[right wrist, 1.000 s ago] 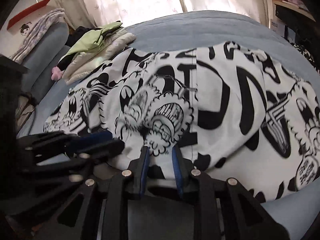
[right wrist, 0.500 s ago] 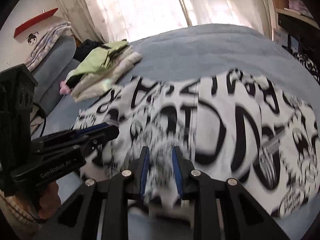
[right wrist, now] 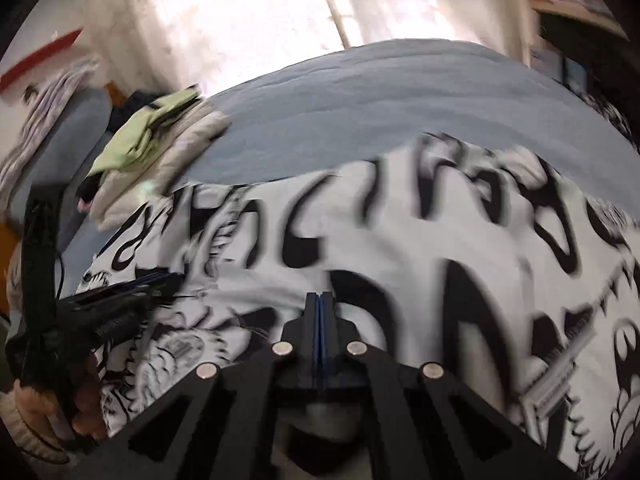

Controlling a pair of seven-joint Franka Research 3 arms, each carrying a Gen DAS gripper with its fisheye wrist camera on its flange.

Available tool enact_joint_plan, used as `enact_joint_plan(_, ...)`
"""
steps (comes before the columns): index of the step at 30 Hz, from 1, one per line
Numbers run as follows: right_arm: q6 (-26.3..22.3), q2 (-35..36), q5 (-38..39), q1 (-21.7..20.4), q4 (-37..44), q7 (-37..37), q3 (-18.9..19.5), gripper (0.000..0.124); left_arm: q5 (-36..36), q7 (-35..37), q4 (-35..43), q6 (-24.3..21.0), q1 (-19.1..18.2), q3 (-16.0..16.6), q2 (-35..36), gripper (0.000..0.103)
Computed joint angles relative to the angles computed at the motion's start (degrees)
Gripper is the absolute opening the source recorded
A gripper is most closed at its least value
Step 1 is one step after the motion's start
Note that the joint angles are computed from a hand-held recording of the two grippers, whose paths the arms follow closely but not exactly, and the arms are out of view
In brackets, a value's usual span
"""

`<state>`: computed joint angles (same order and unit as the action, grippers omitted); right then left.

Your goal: Fold large clothes

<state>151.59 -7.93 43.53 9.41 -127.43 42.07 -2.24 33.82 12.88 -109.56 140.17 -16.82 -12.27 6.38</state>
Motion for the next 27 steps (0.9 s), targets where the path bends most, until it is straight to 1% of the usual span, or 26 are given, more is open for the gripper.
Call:
enact_joint_plan(1,0.5,-0.2,0.4,-0.3,-0.2,0.3,-0.3,0.0,-0.1,-0.1,-1.3,1.5,0.3,0.2,-0.7,0.022)
enact_joint_plan(3,-1.3,0.1,0.5,-1.2,0.4,1.7,-1.1,0.0,-0.1,0.2,-2.8,3.2,0.6,0.2,-1.6,0.022)
enact_joint_plan(6,-1.3,-0.5,-2.5,-2.1,-0.2,4.7,-0.5,0.0,-1.2,2.0,-2.7,2.7,0.9,-0.1,-1.8,0.022)
enact_joint_plan(7,-1.0,-0.9,-3.7,-2.1,-0.4,5.6,-0.2,0.0,-2.2,3.0,-2.6,1.9,0.9,-0.3,-2.1,0.022)
enact_joint_plan(8,-0.8,-1.7,-5.6,-2.2,-0.9,6.9,0.2,0.003,-2.9,3.3,-2.7,0.9,0.7,-0.5,-2.6,0.022)
enact_joint_plan(10,-1.3,-3.2,-8.2,-2.2,-1.4,9.1,0.5,0.003,-4.2,3.8,-2.6,-1.2,0.6,-0.9,-3.8,0.022)
enact_joint_plan(12,-3.5,-5.3,-7.6,-1.7,-1.7,9.2,-0.3,0.003,-4.6,3.3,-2.9,-3.6,0.4,-1.3,-5.6,0.022)
enact_joint_plan(18,-7.9,-14.0,-5.5,-1.1,-4.7,7.4,-2.8,0.004,-4.7,1.7,-6.0,-7.6,0.3,-3.0,-13.0,0.022)
enact_joint_plan(22,-9.9,-20.1,-6.1,-1.1,-6.7,7.6,-3.3,0.005,-4.9,0.3,-8.0,-9.5,0.2,-4.4,-18.2,0.022)
enact_joint_plan(27,-12.8,-27.2,-8.4,-1.8,-8.4,10.0,-3.6,0.018,-6.2,0.3,-8.9,-13.3,-0.3,-6.1,-23.4,0.022)
